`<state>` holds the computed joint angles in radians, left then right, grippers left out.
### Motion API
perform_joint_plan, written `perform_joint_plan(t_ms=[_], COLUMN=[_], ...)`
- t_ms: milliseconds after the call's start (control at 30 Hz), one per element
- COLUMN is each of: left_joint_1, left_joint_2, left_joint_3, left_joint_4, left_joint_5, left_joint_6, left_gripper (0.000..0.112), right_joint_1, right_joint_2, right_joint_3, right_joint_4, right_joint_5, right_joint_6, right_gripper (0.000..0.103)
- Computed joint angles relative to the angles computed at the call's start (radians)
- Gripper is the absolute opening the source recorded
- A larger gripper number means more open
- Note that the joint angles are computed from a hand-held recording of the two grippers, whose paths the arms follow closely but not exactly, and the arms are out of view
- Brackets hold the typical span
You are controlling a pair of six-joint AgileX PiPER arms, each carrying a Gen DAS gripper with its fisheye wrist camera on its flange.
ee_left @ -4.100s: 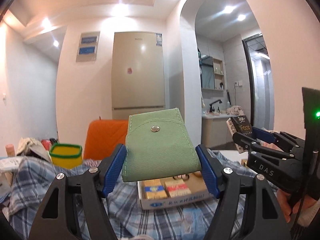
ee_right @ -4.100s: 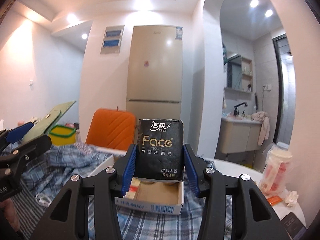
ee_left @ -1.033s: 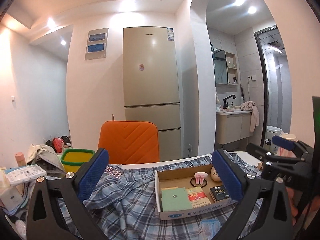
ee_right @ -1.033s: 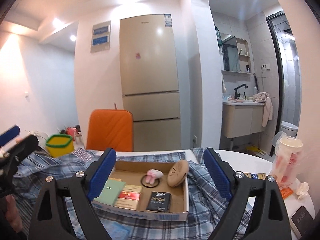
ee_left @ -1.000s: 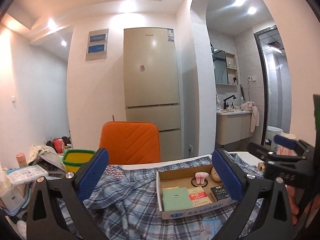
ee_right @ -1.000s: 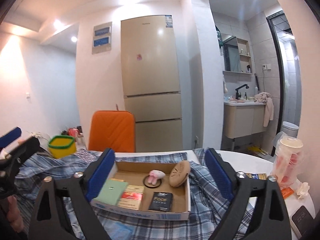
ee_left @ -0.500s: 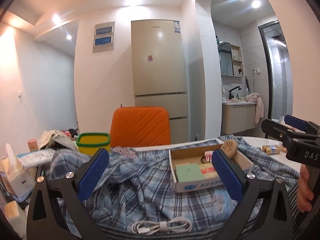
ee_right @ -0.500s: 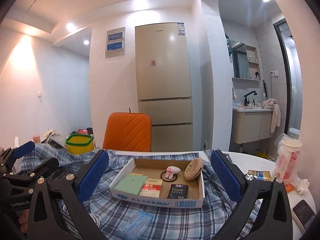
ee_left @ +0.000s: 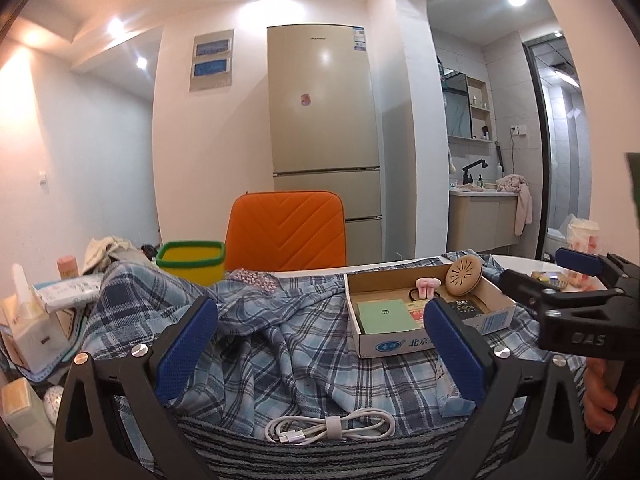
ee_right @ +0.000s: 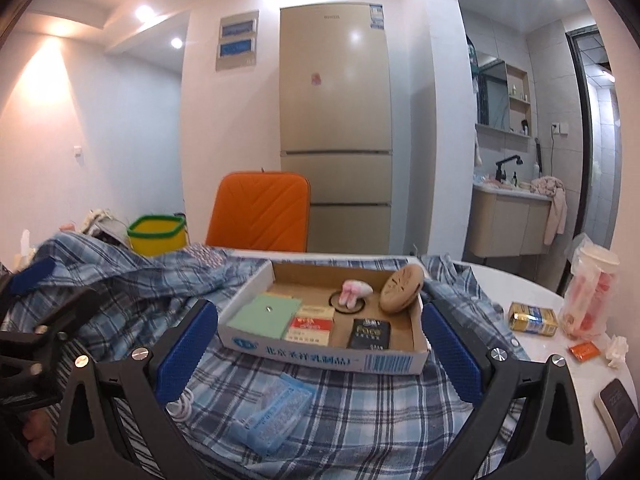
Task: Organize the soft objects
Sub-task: 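Pull both open tools back up from the box, then grasp the blue transparent wipes packet on the shirt with the right tool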
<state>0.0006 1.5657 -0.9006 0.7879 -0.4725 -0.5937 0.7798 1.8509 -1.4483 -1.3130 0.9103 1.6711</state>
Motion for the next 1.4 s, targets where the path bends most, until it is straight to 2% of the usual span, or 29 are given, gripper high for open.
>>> perform_joint_plan(t_ms=[100, 267, 400, 467, 667, 733, 833, 900, 1000, 1133, 1200, 1267, 1400], left_joint_1=[-0.013, 0.008, 0.002, -0.004, -0.008, -0.011, -0.011, -0.01, -0.009, -0.008, -0.007, -0.007, -0.006], left_joint_2=[0.002, 0.021, 0.031, 0.034, 0.044, 0.049, 0.055, 0.055, 0.055, 0.055, 0.056, 0.057, 0.055], left_joint_3=[-0.005, -0.045, -0.063, -0.067, -0.084, -0.094, -0.103, -0.103, -0.104, -0.103, -0.104, -0.106, -0.107], left_joint_4=[0.003, 0.142, 0.178, 0.185, 0.236, 0.267, 0.301, 0.304, 0.304, 0.302, 0.306, 0.323, 0.327], left_joint_5=[0.016, 0.032, 0.058, 0.07, 0.093, 0.104, 0.11, 0.109, 0.108, 0.106, 0.106, 0.107, 0.107], left_joint_6=[0.015, -0.149, -0.189, -0.194, -0.246, -0.277, -0.312, -0.316, -0.315, -0.313, -0.316, -0.331, -0.336], left_gripper=[0.102, 0.102, 0.102, 0.102, 0.102, 0.102, 0.102, 0.102, 0.102, 0.102, 0.102, 0.102, 0.102], right_joint_1=[-0.024, -0.059, -0.111, -0.117, -0.143, -0.155, -0.163, -0.167, -0.187, -0.189, -0.2, -0.206, -0.21], right_joint_2=[0.016, 0.03, 0.065, 0.108, 0.169, 0.199, 0.174, 0.158, 0.153, 0.164, 0.185, 0.225, 0.225], right_joint_3=[-0.029, -0.058, -0.12, -0.184, -0.27, -0.316, -0.275, -0.249, -0.241, -0.255, -0.281, -0.338, -0.331], right_joint_4=[0.068, 0.186, 0.438, 0.552, 0.707, 0.772, 0.768, 0.752, 0.8, 0.844, 0.913, 0.973, 0.987], right_joint_5=[-0.028, -0.101, -0.194, -0.16, -0.084, -0.043, -0.082, -0.096, -0.11, -0.122, -0.124, -0.079, -0.091], right_joint_6=[-0.064, -0.184, -0.452, -0.583, -0.721, -0.777, -0.75, -0.711, -0.728, -0.785, -0.867, -0.942, -0.95], right_gripper=[0.103, 0.103, 0.102, 0.098, 0.094, 0.087, 0.067, 0.04, 0.014, 0.01, 0.01, 0.009, 0.009])
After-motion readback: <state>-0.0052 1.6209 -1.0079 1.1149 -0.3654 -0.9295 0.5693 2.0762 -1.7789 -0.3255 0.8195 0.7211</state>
